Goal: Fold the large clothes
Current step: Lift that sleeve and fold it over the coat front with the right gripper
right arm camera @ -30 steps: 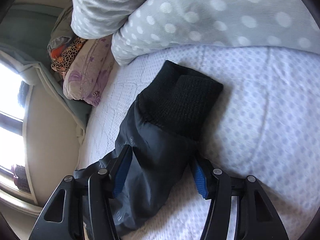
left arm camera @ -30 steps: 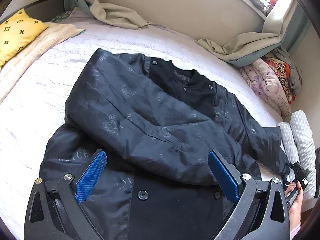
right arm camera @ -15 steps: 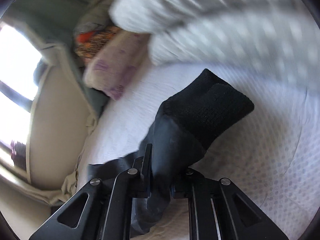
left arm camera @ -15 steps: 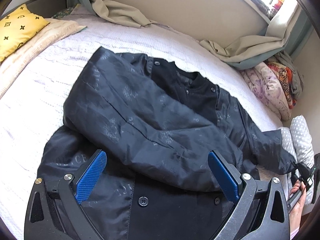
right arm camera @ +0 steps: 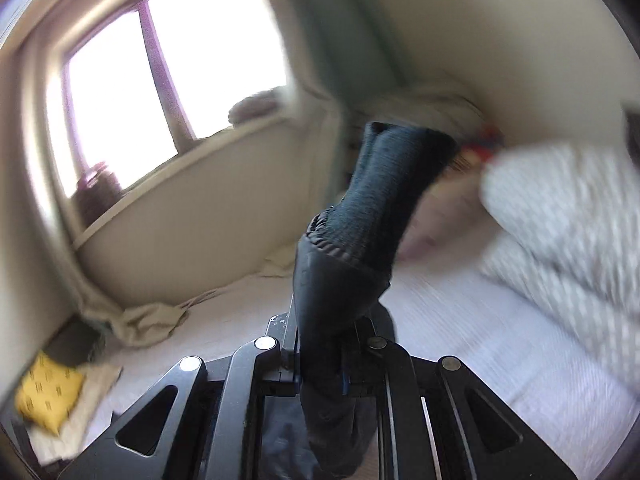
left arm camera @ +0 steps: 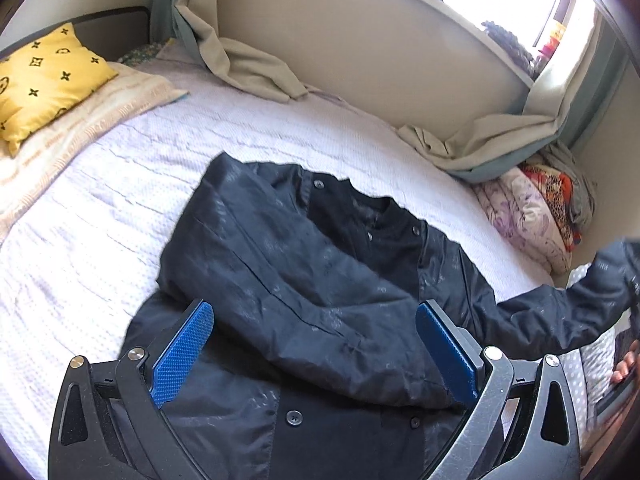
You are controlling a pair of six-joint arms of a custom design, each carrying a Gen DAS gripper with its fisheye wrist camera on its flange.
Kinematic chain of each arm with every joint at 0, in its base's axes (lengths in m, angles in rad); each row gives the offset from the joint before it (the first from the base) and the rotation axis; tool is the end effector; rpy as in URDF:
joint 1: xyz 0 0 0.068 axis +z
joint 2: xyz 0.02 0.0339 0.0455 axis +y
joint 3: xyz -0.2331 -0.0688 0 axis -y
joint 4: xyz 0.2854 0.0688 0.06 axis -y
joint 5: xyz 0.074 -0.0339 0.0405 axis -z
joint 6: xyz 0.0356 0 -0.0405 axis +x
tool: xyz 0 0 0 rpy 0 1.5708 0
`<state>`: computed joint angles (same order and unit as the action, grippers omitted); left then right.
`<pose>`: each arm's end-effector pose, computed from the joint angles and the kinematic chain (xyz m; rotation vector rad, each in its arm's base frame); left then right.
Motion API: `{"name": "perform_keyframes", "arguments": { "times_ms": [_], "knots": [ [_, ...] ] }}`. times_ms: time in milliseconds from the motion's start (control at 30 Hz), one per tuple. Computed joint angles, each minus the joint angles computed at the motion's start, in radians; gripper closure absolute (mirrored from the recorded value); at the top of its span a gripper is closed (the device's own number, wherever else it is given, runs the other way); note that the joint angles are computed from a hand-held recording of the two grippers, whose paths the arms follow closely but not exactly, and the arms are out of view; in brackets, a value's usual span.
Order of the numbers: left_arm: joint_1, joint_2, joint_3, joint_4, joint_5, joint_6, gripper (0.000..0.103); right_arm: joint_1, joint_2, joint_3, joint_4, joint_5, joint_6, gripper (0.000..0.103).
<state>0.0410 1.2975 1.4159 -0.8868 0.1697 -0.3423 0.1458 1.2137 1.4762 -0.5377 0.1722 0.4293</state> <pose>0.3118 0.0068 0.3554 -0.3644 2.3232 -0.3472 0.3012 0.0381 0.4343 0.3799 1.8093 0.2432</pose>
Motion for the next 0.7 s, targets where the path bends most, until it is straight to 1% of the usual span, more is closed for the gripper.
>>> {"name": "perform_keyframes", "arguments": {
  "times_ms": [67, 167, 300, 400, 567, 600, 700],
  "knots": [
    [0.017, -0.007, 0.002, 0.002, 0.015, -0.005, 0.0, 0.117, 0.075, 0.108, -0.011, 0.066, -0.062, 0.094],
    [0.046, -0.014, 0.009, 0.006, 0.041, -0.015, 0.0, 0.262, 0.196, 0.254, -0.038, 0.133, -0.13, 0.094],
    [0.093, -0.018, 0.019, 0.008, 0.079, -0.028, 0.0, 0.452, 0.392, 0.435, -0.075, 0.236, -0.236, 0.094],
    [0.133, -0.012, 0.029, 0.007, 0.099, -0.043, 0.0, 0.555, 0.524, 0.533, -0.116, 0.268, -0.246, 0.095],
    [0.198, -0.003, 0.046, -0.003, 0.128, -0.063, 0.0, 0.661, 0.727, 0.635, -0.176, 0.307, -0.237, 0.095],
    [0.208, -0.003, 0.048, -0.004, 0.133, -0.063, 0.0, 0.676, 0.749, 0.638, -0.182, 0.315, -0.236, 0.095],
    [0.231, 0.006, 0.056, -0.01, 0.156, -0.06, 0.0, 0.716, 0.896, 0.756, -0.247, 0.343, -0.244, 0.095]
  ]
}}
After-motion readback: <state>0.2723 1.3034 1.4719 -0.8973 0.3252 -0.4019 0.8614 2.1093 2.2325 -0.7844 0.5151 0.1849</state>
